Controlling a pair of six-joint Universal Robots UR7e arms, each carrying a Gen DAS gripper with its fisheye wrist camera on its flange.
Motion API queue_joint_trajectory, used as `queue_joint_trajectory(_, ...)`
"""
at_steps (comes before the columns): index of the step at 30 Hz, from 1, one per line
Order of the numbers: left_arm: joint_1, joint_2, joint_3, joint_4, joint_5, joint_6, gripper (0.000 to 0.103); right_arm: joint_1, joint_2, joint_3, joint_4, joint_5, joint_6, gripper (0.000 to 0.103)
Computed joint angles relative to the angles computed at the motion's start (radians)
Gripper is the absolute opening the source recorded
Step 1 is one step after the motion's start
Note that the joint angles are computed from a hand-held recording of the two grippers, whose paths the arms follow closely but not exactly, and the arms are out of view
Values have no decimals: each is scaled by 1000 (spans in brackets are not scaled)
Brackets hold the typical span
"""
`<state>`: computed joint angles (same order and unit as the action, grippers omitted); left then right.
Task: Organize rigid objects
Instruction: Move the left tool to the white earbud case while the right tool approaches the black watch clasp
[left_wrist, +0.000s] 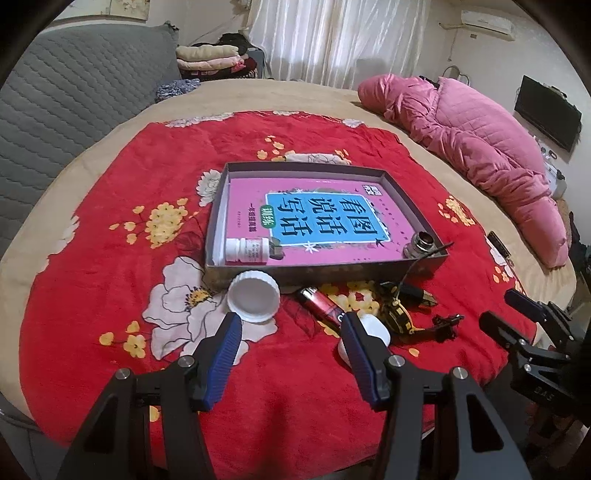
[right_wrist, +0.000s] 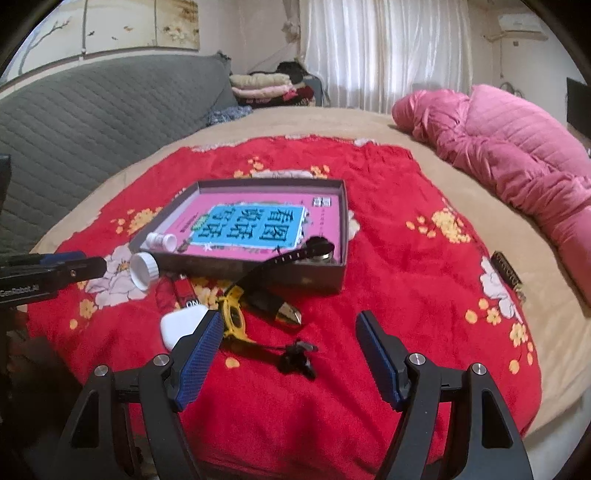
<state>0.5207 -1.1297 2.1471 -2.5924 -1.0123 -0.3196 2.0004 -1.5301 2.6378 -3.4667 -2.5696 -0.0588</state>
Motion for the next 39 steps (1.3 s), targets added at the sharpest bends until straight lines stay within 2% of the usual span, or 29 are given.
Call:
queue_joint_trajectory(13,-3,17,1,25,-42,12,56,-18,-4,2,55,17,27,75)
queue_joint_trajectory(21,20,23,-2,38,-107,7,56,-38,-17,4,109,31,56,75)
queue_joint_trajectory(39,39,58,0,17,-188,40,56,-93,-43,13,163,85,86,75)
